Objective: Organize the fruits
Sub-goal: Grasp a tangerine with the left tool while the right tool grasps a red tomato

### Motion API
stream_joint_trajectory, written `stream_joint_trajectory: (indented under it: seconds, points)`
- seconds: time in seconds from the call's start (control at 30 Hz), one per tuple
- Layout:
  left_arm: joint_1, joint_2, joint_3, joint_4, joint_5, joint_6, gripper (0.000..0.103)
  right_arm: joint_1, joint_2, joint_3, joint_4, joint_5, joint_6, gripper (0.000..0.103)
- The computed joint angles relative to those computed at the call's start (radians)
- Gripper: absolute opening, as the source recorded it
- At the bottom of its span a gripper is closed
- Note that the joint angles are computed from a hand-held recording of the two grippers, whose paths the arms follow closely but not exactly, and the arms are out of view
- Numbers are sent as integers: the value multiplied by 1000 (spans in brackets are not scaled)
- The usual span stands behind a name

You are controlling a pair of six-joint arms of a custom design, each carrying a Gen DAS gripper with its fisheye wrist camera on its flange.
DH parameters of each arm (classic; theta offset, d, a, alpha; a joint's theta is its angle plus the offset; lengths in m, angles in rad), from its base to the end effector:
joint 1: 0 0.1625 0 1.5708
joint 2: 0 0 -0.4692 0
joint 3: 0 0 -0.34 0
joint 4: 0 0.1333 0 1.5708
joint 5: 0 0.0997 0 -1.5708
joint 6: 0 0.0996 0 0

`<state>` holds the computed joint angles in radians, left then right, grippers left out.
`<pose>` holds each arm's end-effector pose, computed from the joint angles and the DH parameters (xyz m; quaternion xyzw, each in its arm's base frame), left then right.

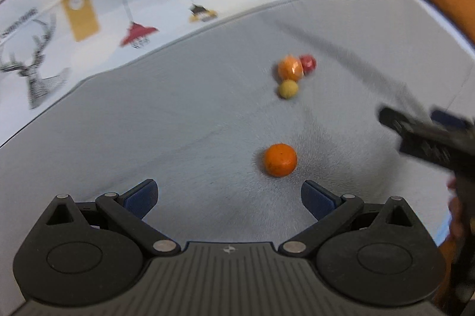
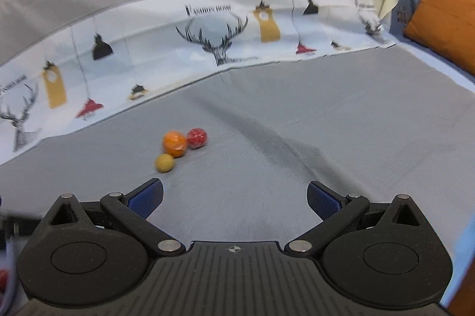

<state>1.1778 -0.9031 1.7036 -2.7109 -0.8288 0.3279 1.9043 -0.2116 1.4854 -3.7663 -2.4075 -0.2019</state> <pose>-0.0620 -0.6733 0.2509 0.2666 0.8811 -0.1690 0.3520 0.2760 -0.6152 -0.0250 0.0423 -0.8371 0.4294 0.3364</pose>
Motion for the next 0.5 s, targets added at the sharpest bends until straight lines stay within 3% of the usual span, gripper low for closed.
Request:
stream_joint_trajectory:
  seconds: [0.17, 0.4, 0.5]
  points:
    - [28, 101, -65, -8, -1, 52, 103, -72, 72, -191, 129, 67, -56, 102]
    - [56, 184, -151, -9, 0, 69, 103, -124, 198, -471, 199, 80, -277, 102]
    - [66, 201, -181, 28, 5, 45, 103, -137, 251, -578, 227, 97, -334, 102]
